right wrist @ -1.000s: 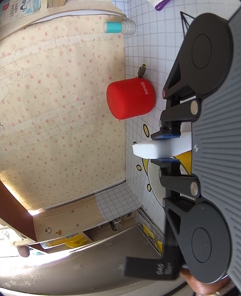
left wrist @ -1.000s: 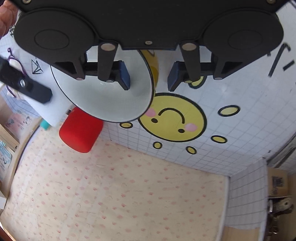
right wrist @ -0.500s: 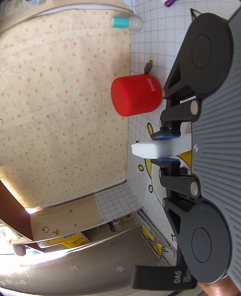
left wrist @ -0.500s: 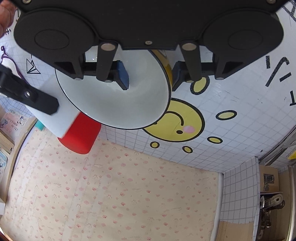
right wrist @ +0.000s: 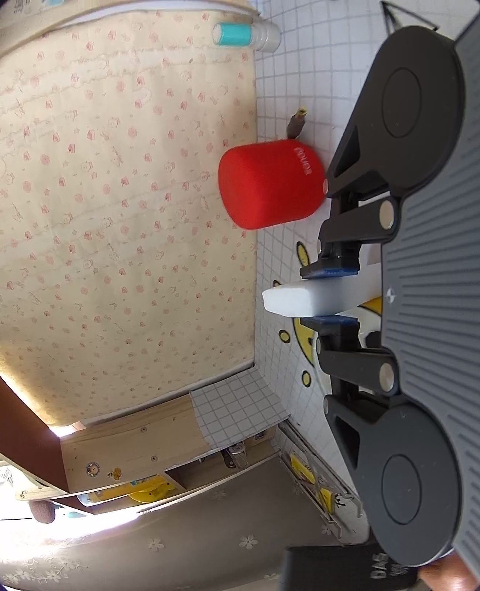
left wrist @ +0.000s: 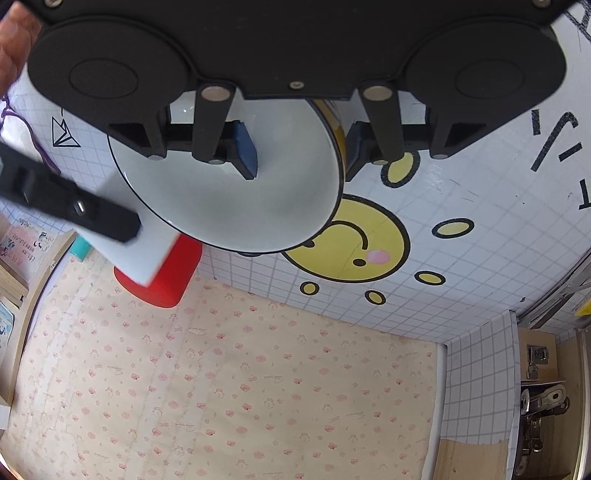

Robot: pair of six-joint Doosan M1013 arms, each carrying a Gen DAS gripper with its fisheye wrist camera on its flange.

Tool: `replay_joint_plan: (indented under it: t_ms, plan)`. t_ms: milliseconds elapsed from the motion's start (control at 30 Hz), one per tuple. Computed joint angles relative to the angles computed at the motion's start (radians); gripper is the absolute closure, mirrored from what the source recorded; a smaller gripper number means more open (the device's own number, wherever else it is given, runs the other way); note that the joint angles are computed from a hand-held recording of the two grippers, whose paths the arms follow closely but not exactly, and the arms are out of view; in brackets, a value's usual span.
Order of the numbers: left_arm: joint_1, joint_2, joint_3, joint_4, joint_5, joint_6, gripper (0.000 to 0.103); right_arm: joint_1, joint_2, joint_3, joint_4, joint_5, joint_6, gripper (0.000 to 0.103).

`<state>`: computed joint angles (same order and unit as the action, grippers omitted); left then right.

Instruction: Clean bowl

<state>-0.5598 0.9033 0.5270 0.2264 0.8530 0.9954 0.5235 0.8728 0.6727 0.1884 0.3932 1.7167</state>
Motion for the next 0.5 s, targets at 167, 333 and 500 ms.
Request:
replay_joint_plan:
  t_ms: [167, 333, 500]
  plan:
    - [0.002, -0.001, 0.003, -0.01, -0.007, 0.029, 0.053, 0.004, -0.065, 0.123, 0.015, -0.07, -0.001, 0.081]
    - [0.004, 0.006, -0.014, -0.016, -0.001, 0.109, 0.052, 0.006, -0.064, 0.12, -0.011, -0.067, 0.035, 0.081]
    - [0.008, 0.029, -0.062, -0.036, 0.007, 0.218, 0.047, 0.005, -0.056, 0.097, -0.027, -0.036, 0.055, 0.081]
